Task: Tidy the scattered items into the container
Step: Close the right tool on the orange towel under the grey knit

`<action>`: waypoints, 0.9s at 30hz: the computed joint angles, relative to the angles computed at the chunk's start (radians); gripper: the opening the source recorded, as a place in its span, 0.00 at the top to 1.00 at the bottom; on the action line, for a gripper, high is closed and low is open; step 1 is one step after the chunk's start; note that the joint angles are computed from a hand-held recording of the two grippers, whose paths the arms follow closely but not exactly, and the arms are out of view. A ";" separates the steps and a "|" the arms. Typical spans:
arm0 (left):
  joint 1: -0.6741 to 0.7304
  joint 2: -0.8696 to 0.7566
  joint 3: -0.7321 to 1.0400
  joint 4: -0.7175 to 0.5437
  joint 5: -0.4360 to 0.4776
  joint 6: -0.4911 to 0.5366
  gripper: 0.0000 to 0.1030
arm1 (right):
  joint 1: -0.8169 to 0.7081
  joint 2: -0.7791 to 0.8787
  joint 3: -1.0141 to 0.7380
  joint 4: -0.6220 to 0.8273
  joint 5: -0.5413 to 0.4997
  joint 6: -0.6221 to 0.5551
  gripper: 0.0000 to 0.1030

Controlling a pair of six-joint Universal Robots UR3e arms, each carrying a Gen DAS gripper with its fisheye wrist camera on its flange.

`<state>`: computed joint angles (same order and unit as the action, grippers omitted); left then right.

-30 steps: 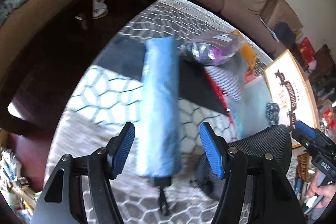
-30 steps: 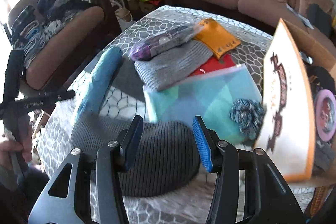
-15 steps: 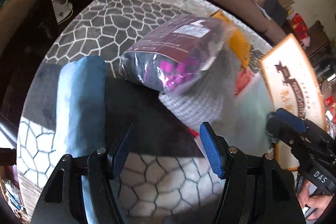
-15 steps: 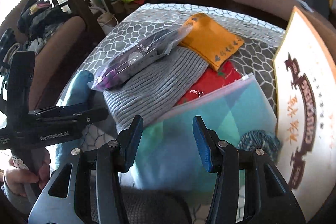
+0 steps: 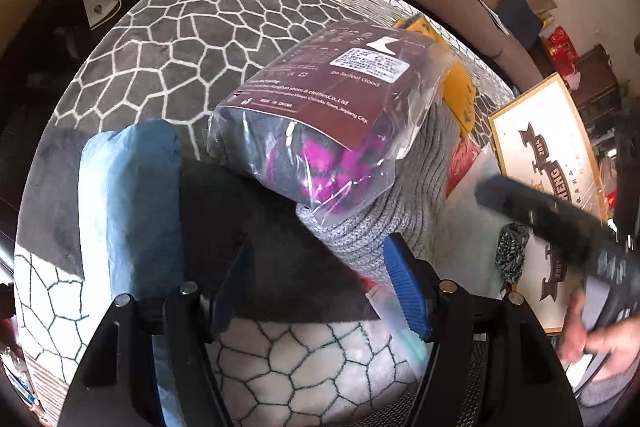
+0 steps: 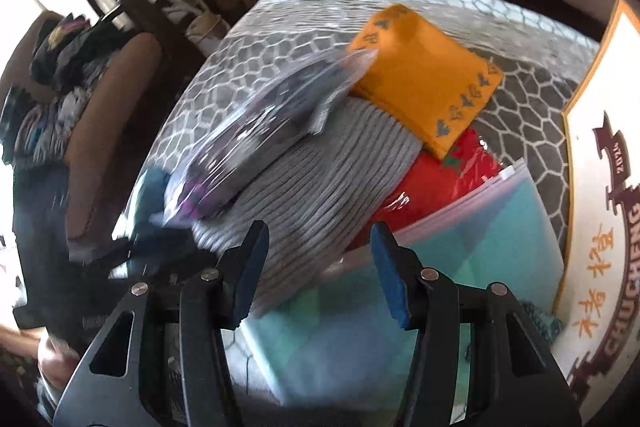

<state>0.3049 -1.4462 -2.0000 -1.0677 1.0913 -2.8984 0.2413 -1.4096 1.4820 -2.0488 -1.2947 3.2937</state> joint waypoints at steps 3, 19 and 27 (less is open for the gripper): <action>-0.008 -0.015 0.005 0.015 -0.017 -0.010 0.34 | -0.044 0.050 -0.005 -0.021 0.019 0.047 0.51; 0.001 0.011 -0.003 -0.015 -0.067 0.034 0.34 | -0.023 0.250 -0.275 0.100 -0.068 0.095 0.49; -0.026 0.040 0.004 0.005 -0.029 0.031 0.34 | -0.147 0.259 -0.279 0.041 -0.077 0.189 0.45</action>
<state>0.2792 -1.4059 -1.9955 -1.0624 1.0627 -2.8675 0.0942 -1.1505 1.2031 -2.0073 -1.3718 3.4826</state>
